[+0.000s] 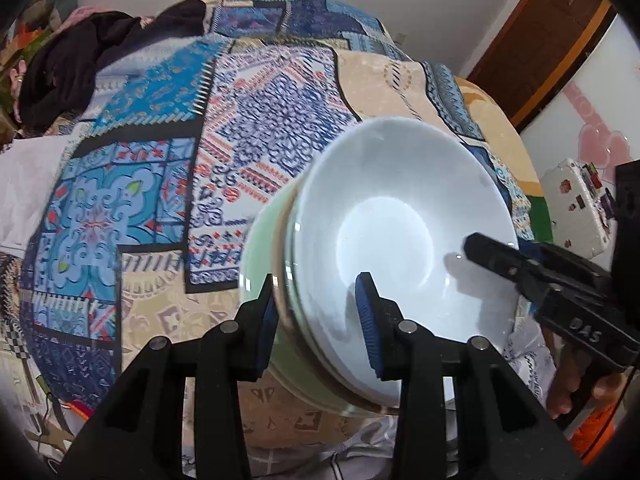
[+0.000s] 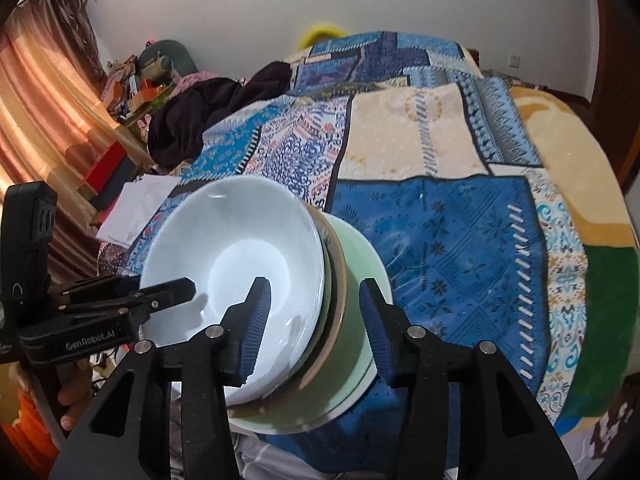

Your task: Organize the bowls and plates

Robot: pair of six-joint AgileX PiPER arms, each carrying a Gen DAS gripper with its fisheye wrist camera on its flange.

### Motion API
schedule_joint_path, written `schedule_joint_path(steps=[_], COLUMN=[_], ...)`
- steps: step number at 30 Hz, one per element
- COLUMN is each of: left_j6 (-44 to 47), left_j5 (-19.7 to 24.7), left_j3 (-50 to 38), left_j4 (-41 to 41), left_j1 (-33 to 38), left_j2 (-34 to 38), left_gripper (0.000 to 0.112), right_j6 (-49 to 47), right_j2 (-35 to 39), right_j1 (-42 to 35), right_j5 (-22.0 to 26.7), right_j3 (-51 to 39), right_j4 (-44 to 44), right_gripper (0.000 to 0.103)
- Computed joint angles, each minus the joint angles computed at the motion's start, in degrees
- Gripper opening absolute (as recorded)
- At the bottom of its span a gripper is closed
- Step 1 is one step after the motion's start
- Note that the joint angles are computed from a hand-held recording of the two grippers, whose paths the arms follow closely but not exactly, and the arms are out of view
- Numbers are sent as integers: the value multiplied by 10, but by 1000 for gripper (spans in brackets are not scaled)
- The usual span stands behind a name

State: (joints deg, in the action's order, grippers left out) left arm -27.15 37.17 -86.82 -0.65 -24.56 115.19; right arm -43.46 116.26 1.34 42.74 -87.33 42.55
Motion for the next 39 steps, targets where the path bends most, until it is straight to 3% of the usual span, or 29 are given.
schedule_joint_path(steps=[9, 15, 20, 26, 31, 36, 39], left_j6=[-71, -223, -343, -489, -590, -643, -661], left_j5=[-17, -49, -48, -21, 8, 51, 63], left_j3=[42, 81, 101, 129, 162, 181, 191], left_j4=[76, 257, 407, 581, 701, 765, 781], left_j1=[-6, -51, -95, -152, -191, -223, -234], left_j2=[-69, -161, -221, -272, -304, -319, -324], left_gripper=[45, 56, 62, 71, 90, 103, 103], right_j6=[-92, -201, -307, -436, -497, -509, -526], right_j2=[-83, -163, -231, -283, -299, -298, -303], right_j1=[-15, -37, -45, -45, -37, -35, -37], right_j5=[-13, -21, -39, -62, -70, -64, -63], right_j3=[50, 102, 158, 214, 239, 245, 255], right_j4=[87, 199, 298, 405, 461, 481, 502], right_gripper=[43, 51, 62, 76, 85, 99, 103])
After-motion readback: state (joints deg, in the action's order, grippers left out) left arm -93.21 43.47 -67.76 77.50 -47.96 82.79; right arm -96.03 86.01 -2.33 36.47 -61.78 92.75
